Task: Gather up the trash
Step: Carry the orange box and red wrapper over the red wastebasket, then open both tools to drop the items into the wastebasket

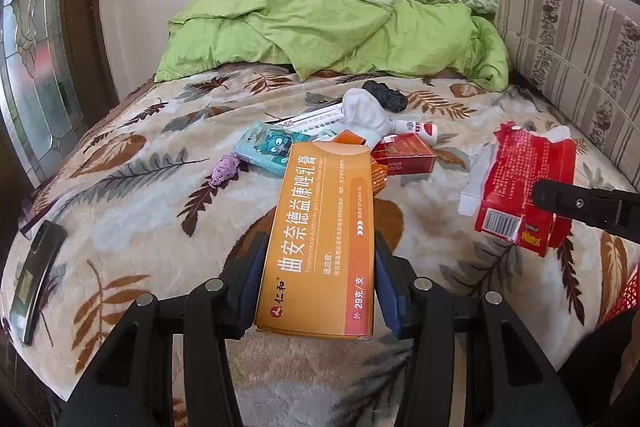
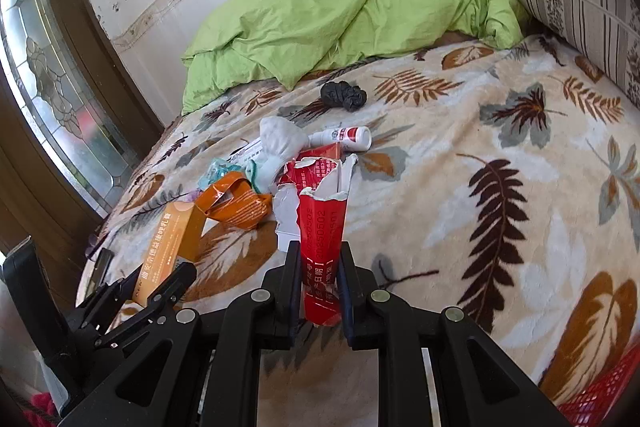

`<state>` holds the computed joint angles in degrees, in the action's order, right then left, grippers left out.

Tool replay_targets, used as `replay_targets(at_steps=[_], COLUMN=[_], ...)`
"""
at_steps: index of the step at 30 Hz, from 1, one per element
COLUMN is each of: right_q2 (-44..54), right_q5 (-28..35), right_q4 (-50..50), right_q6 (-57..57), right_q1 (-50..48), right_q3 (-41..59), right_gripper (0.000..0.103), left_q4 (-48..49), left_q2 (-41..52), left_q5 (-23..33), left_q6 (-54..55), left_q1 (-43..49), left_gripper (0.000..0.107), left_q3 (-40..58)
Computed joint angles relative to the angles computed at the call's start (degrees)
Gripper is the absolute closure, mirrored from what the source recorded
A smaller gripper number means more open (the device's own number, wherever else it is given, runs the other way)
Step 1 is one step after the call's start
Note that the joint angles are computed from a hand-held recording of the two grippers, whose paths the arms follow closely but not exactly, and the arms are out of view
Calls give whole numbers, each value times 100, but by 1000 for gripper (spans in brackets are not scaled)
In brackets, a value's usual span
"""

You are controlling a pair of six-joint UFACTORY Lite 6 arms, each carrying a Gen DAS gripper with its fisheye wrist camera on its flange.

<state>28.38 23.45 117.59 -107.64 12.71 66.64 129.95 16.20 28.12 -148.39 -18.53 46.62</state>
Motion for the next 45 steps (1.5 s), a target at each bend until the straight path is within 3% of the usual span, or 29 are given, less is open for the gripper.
replay_targets(at_steps=[3, 7, 12, 17, 24, 30, 40, 45], right_q2=[-352, -883, -1496, -2171, -2866, -3154, -2750, -2237], right_q5=[109, 257, 532, 938, 1571, 1970, 2372, 2354], right_q4=[172, 161, -329, -1020, -1983, -2703, -3856, -4131], right_q6=[-217, -253, 235, 854, 1463, 1742, 1771, 1798], right_q1=[-22, -177, -723, -1584, -3061, -4340, -6770, -7403], right_q3=[-427, -1017, -1605, -2164, -2772, -3021, -2831, -2576], right_gripper=[86, 86, 86, 86, 86, 86, 84, 82], left_q4=[-496, 237, -171, -1485, -2218, -2494, -7641, -10639], left_q2=[-280, -647, -895, -825, -424, 14, 1487, 2612], left_q5=[32, -170, -328, -120, -90, -693, -1443, -1381], left_q6=[398, -133, 262, 1373, 2294, 2966, 8618, 11589], left_q1=[-223, -248, -619, -1317, -2085, -2439, -3411, -3790], left_gripper=[59, 59, 59, 59, 59, 59, 59, 58], left_q3=[-132, -437, -393, -10, 711, 1445, 3867, 5343])
